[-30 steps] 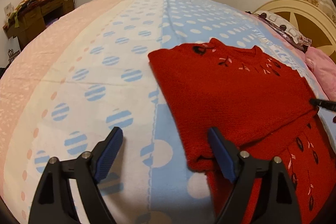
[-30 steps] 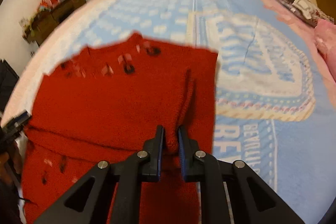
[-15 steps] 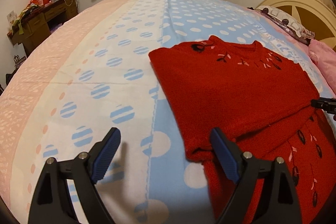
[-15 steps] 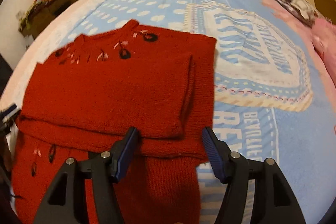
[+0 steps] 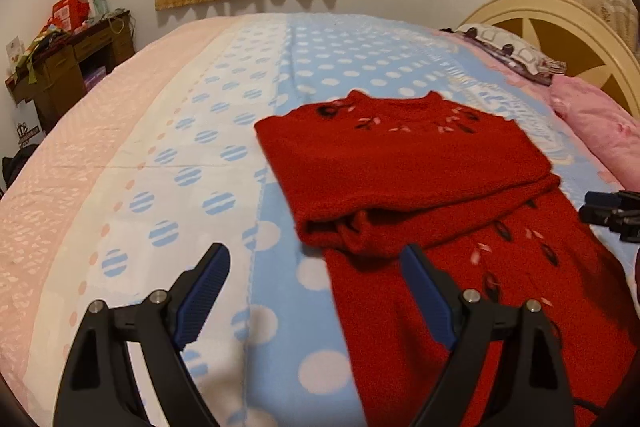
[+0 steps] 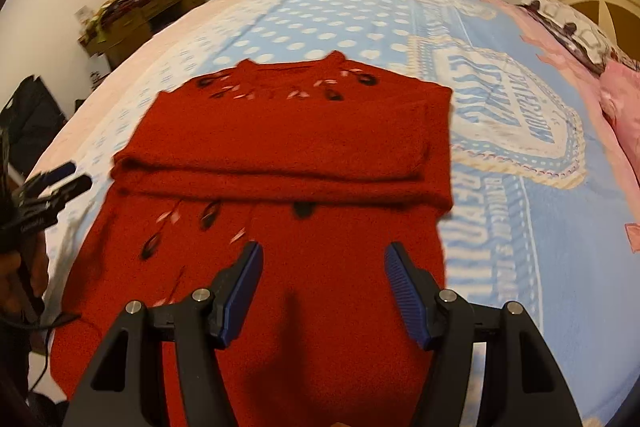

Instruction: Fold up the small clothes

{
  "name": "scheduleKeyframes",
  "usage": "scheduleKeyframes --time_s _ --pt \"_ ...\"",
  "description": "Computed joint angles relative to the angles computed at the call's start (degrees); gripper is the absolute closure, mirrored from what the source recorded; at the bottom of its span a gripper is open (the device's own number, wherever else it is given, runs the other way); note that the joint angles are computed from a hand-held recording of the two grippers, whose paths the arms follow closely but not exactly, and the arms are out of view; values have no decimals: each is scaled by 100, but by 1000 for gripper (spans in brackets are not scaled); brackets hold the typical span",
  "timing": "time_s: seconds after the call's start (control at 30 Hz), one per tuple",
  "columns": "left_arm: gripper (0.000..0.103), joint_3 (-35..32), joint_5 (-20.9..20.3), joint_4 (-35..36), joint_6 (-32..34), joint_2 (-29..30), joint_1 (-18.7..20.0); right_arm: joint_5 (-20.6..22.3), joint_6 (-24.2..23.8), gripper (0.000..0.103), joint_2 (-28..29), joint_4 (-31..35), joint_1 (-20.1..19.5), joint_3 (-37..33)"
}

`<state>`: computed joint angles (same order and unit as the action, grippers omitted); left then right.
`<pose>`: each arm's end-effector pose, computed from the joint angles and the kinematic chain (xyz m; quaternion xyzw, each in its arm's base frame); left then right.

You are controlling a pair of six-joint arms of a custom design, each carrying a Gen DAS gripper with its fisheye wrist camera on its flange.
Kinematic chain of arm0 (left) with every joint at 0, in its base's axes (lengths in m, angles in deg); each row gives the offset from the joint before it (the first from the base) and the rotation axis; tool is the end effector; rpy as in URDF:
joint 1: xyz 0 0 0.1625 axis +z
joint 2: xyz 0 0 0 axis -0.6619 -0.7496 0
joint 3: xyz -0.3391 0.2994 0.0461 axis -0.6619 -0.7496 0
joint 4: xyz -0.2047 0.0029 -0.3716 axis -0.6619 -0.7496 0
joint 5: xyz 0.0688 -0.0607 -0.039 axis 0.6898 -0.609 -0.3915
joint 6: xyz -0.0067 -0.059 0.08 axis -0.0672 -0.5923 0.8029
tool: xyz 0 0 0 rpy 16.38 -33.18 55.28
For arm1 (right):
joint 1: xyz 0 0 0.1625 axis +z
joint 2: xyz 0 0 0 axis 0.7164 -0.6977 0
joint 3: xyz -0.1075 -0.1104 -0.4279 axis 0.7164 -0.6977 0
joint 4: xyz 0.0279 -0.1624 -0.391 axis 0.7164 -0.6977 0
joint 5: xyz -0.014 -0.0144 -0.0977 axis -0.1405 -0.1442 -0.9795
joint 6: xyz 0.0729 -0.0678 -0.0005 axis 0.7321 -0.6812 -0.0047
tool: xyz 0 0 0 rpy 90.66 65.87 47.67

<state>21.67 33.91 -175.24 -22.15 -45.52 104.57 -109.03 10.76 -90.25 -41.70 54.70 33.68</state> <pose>-0.1094 -0.7075 0.2740 -0.0299 0.8165 -0.4267 0.3878 0.2663 -0.8991 0.1301 0.4126 -0.8778 0.1134 0.2153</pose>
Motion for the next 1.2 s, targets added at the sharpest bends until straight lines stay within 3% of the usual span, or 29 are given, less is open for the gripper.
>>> scheduleKeyframes --time_s 0.17,0.47,1.2 --pt "13 328 125 -389 226 -116 -240 29 -209 39 -495 -504 15 998" --pt "13 994 442 -705 208 -374 -667 175 -238 39 -1068 -959 -46 2070" --pt "13 1741 476 -331 -841 -586 -1116 517 -143 39 -1796 -1446 -160 3249"
